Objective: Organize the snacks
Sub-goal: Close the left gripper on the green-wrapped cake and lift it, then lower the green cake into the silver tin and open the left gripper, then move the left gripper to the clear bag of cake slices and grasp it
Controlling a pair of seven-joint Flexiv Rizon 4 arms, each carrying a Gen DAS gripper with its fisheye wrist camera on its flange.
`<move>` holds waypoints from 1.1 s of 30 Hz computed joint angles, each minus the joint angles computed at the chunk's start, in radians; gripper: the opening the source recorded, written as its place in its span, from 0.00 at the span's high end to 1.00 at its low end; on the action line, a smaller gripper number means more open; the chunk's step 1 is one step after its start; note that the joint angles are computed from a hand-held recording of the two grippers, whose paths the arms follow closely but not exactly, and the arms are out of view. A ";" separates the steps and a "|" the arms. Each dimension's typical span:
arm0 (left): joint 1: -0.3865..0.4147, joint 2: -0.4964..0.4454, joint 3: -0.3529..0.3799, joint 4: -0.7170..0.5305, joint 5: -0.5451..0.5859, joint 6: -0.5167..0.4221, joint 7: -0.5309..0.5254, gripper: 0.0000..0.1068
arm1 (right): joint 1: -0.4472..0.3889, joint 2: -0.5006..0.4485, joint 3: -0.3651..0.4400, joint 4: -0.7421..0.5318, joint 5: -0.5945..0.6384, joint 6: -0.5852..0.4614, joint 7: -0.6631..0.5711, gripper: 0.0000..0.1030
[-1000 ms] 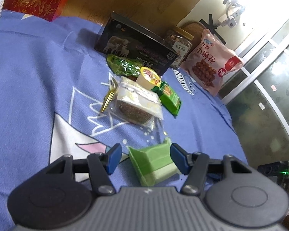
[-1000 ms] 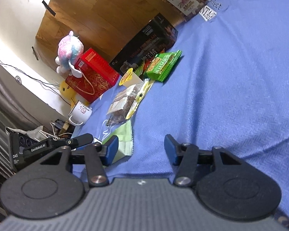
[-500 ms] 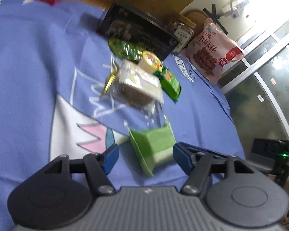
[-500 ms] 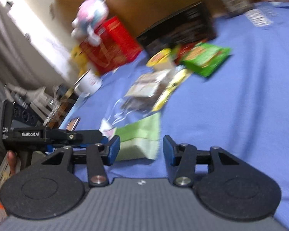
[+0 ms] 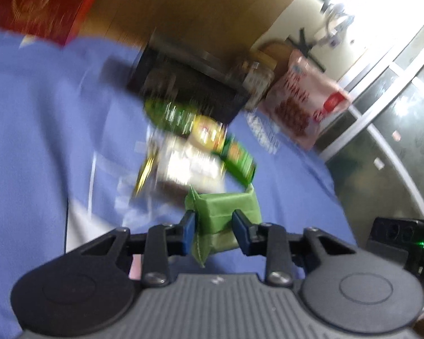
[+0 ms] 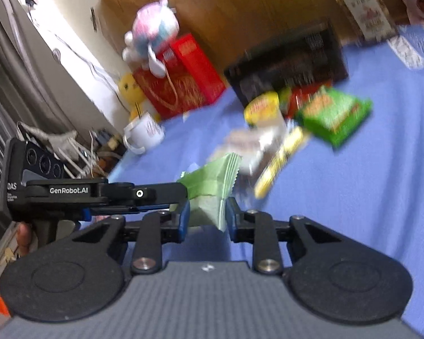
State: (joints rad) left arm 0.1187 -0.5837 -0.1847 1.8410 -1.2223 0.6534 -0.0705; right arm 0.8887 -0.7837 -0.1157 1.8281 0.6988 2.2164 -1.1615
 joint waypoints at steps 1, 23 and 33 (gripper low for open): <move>-0.004 0.001 -0.010 -0.013 -0.020 0.009 0.009 0.73 | -0.001 0.001 -0.015 -0.011 -0.002 -0.001 -0.009 0.71; -0.221 -0.500 -0.087 -0.836 0.363 0.319 -0.407 0.65 | -0.063 -0.240 -0.488 -0.404 -0.120 -0.455 0.130 0.65; 0.047 -0.217 -0.326 -0.308 0.099 0.369 -0.025 0.58 | 0.158 -0.125 -0.454 -0.034 0.060 -0.097 0.118 0.65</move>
